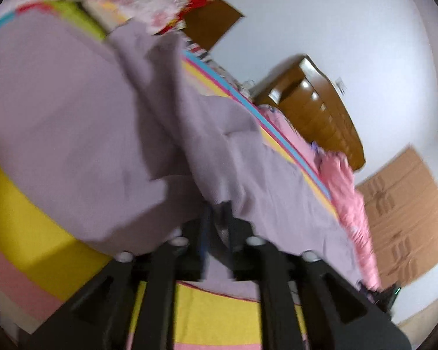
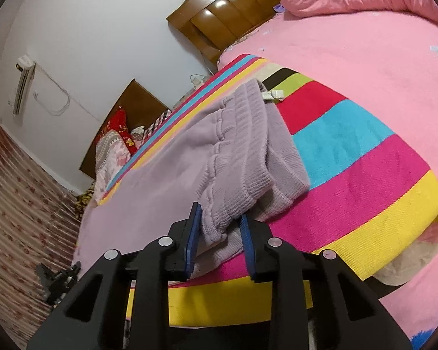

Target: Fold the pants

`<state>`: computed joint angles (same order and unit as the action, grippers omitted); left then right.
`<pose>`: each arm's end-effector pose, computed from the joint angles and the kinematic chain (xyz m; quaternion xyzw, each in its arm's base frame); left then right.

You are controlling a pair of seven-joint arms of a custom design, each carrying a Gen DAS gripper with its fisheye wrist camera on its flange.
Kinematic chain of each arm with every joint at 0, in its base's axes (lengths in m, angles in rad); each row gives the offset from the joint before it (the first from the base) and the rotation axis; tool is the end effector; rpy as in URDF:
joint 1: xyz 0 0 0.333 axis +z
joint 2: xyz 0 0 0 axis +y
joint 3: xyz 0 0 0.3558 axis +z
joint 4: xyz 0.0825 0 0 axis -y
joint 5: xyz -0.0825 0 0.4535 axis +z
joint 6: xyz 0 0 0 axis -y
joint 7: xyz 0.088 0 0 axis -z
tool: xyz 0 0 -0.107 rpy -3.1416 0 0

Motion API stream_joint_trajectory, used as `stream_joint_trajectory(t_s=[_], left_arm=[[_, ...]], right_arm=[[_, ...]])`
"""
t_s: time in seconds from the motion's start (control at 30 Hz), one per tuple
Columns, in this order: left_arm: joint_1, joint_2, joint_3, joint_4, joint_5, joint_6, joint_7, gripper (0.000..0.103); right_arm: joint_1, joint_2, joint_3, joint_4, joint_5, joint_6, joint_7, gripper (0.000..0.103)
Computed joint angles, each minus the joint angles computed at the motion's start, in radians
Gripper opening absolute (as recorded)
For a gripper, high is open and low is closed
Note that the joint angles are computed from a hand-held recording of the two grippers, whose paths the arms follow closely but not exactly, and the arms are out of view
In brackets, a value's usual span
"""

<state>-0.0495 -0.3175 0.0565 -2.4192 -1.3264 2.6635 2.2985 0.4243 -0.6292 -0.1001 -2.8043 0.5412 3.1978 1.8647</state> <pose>0.5205 0.0327 0.4750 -0.7187 0.5024 -0.4802 0.0205 0.4028 0.0831 0.4837 -0.4313 0.7611 -0.0818 0.4776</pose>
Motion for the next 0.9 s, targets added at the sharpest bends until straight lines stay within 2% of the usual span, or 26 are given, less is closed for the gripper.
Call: stream_joint_trajectory(t_s=[0.03, 0.1, 0.17, 0.2, 0.27, 0.3, 0.33, 0.43, 0.5, 0.67, 0.73, 0.83, 0.9], left_arm=[[0.002, 0.000, 0.005, -0.001, -0.013, 0.002, -0.001, 0.050], [0.003, 0.002, 0.022, 0.001, -0.066, -0.030, 0.044, 0.051], [0.016, 0.017, 0.020, 0.017, -0.055, -0.068, 0.044, 0.051], [0.021, 0.031, 0.012, 0.030, -0.048, -0.072, 0.044, 0.047], [0.030, 0.051, 0.000, 0.048, -0.028, -0.082, 0.045, 0.029], [0.030, 0.057, -0.003, 0.055, -0.031, -0.091, 0.058, 0.012], [0.031, 0.055, -0.011, 0.056, -0.034, -0.082, 0.067, 0.009], [0.013, 0.008, -0.062, 0.040, -0.015, 0.069, 0.103, 0.008], [-0.010, -0.042, -0.063, 0.025, 0.013, 0.117, 0.095, 0.008], [-0.039, -0.157, -0.058, -0.045, 0.133, 0.156, -0.009, 0.008], [-0.021, -0.163, -0.084, -0.082, 0.232, 0.179, -0.090, 0.008], [-0.047, -0.100, -0.042, -0.092, 0.246, 0.188, -0.122, 0.008], [-0.094, -0.070, 0.006, -0.082, 0.210, 0.201, -0.084, 0.008]], right_arm=[[-0.001, -0.001, 0.002, -0.001, -0.001, 0.000, 0.000, 0.027], [-0.002, -0.004, 0.002, -0.002, -0.001, -0.001, 0.002, 0.028], [-0.003, -0.005, 0.002, -0.004, -0.002, -0.002, 0.001, 0.028], [-0.004, -0.005, 0.004, -0.004, -0.003, -0.001, 0.002, 0.028], [-0.004, -0.005, 0.005, -0.004, -0.002, 0.000, 0.004, 0.028], [-0.010, -0.007, 0.011, -0.005, -0.003, -0.003, 0.007, 0.028], [-0.017, -0.007, 0.018, -0.004, -0.004, -0.007, 0.010, 0.028], [-0.073, -0.006, 0.069, 0.009, -0.015, -0.042, 0.031, 0.027], [-0.089, -0.012, 0.091, 0.015, -0.023, -0.027, 0.039, 0.023], [-0.174, -0.064, 0.178, 0.013, -0.058, -0.033, 0.080, 0.019], [-0.200, -0.071, 0.192, 0.004, -0.068, -0.067, 0.101, 0.019], [-0.224, -0.047, 0.206, -0.005, -0.090, -0.101, 0.126, 0.019], [-0.198, -0.038, 0.181, -0.011, -0.091, -0.078, 0.126, 0.019]])
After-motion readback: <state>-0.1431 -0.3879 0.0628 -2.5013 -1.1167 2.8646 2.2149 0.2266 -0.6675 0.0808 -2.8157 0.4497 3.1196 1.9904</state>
